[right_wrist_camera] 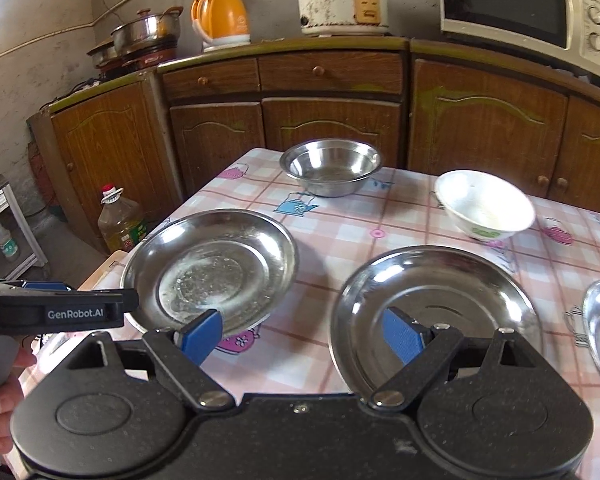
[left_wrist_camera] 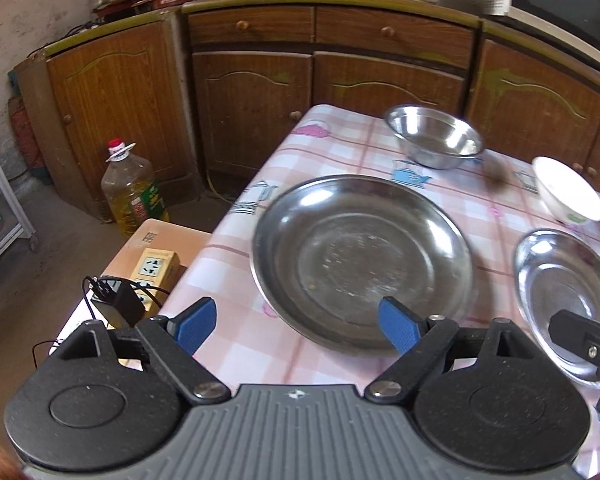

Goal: Organize plates and bowls

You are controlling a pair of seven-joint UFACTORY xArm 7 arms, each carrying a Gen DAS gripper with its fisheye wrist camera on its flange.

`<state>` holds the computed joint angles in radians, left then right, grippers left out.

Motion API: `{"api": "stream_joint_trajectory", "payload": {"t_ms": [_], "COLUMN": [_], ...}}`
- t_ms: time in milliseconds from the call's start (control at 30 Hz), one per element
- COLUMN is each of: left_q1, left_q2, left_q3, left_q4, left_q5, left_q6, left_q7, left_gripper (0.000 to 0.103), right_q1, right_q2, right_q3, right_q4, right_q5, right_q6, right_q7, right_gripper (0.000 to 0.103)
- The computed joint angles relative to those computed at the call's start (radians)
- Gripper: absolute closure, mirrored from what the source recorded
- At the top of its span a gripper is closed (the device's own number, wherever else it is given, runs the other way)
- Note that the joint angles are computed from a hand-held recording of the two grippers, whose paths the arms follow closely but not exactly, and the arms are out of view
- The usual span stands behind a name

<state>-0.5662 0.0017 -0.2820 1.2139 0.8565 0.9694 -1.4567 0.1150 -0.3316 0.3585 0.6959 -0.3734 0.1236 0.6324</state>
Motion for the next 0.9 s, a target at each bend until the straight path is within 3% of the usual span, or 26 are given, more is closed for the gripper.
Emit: {"api": "stream_joint_trajectory", "payload": {"t_ms": [100, 300, 367, 600, 800, 900], "left_q1": [0.021, 0.047, 0.054, 0.078, 0.091, 0.094], "left_q2": [0.008, 0.029, 0.045, 0.072, 0.088, 0.097], "left_q3": [0.020, 0.045, 0.053, 0.086, 0.101, 0.106], "left_q4": [-0.002, 0.007, 0.019, 0.020, 0.015, 0.015], "left_q5": [-0.013, 0.001, 0.009, -0.008, -0.052, -0.070], "left_q6": [-0.022, -0.037, -0.034, -0.104, -0.157, -0.187], "left_q7": [0.010, 0.037, 0.049, 0.073, 0.101, 0.123], "left_gripper": [0.013, 0.013, 0.013, 0.016, 0.033, 0.051], "right_q1": [-0.070, -0.088, -0.064, 0.031, 0.077, 0.068], "right_q2": [0.100, 0.292, 0.348, 0.485, 0.539, 0.549], "right_q3": [0.067, 0.078, 0.057, -0.019, -0.057, -0.046], "right_q4": [0.083, 0.259, 0.311, 0.432, 0.463, 0.454], "right_q5": [-0.095, -0.354, -0.380, -0.379, -0.265, -0.140], "right_q6": [0.004, 0.050, 0.068, 0.129, 0.143, 0.127], "right_q7": [0.050, 0.231, 0.244, 0.183, 0.069, -0.029], "right_gripper": [0.001, 0.001, 0.001, 0.001, 0.003, 0.018]}}
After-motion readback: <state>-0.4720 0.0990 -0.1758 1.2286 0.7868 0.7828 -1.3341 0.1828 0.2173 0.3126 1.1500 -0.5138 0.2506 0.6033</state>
